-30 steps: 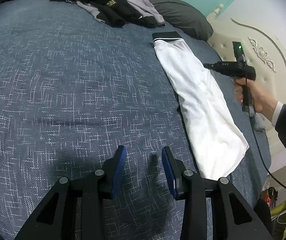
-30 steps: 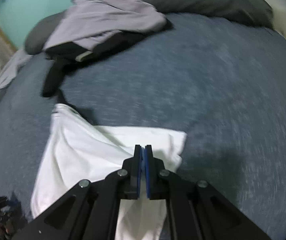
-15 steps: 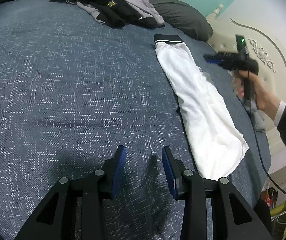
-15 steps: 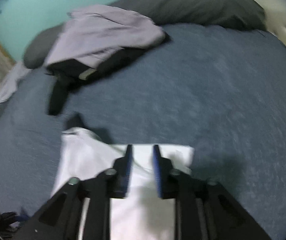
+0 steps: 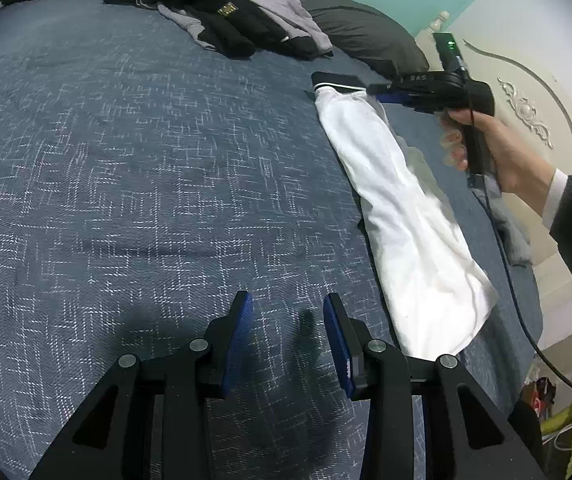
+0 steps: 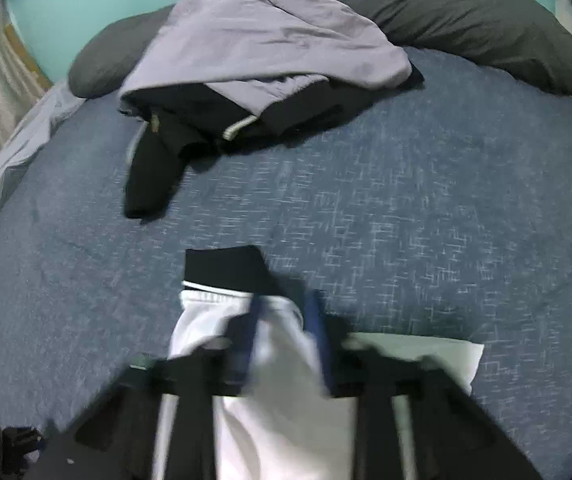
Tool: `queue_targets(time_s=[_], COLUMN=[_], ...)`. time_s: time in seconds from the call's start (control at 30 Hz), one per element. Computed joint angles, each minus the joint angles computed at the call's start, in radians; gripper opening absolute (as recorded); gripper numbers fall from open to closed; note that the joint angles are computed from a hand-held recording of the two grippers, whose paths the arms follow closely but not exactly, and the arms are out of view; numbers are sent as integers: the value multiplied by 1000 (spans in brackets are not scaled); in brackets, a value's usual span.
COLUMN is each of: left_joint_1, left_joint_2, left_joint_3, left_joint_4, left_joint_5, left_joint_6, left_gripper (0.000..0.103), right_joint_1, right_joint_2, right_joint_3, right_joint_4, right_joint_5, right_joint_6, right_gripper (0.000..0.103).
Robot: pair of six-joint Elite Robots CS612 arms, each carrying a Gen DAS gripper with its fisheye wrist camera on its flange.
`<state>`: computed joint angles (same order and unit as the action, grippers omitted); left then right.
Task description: Fold clothes
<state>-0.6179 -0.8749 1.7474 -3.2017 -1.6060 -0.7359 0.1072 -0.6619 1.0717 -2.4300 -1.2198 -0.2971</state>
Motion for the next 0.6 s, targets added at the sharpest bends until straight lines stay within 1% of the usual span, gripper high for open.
queue_targets(time_s=[0.13,0.17,0.27,0.33,0.4,0.43,0.47,0.53,0.57,0.6], left_joint_1=[0,0,-1,-1,-1,-1,-2,-2,-2,-3], left_joint_2=[0,0,3,4,4,3,2,0,-1,-1], left_joint_3=[-1,-2,-4,-6,-5,-4,-3,-1,0,0], left_joint_4=[4,6,9,11,11,10,8,5,3,3], left_joint_5=[-2,-1,-1,-4,-5,-5,-4,-2,-1,0], left_joint_6=[3,4,4,3,4,4,5,4,4,4], left_gripper=[40,40,40,40,40,40,40,40,40,40], right_joint_1=[2,6,20,27,33,31,25,14,9,9], right_joint_2=[24,35,55,60,51,41,26,5,-9,-19], right_joint_3=[-27,-40,-71,-80,-63,-44,-17,16,34,43], right_joint_4=[-1,5,52,78,38,-4,-68,-131,-153,-151], right_joint_5=[-22,-43,-96,-119,-164,-171,-151,-85,-42,-15], right_joint_6=[87,100,88,68,57,67,90,105,88,61], right_gripper=[4,4,4,4,4,4,4,4,4,4])
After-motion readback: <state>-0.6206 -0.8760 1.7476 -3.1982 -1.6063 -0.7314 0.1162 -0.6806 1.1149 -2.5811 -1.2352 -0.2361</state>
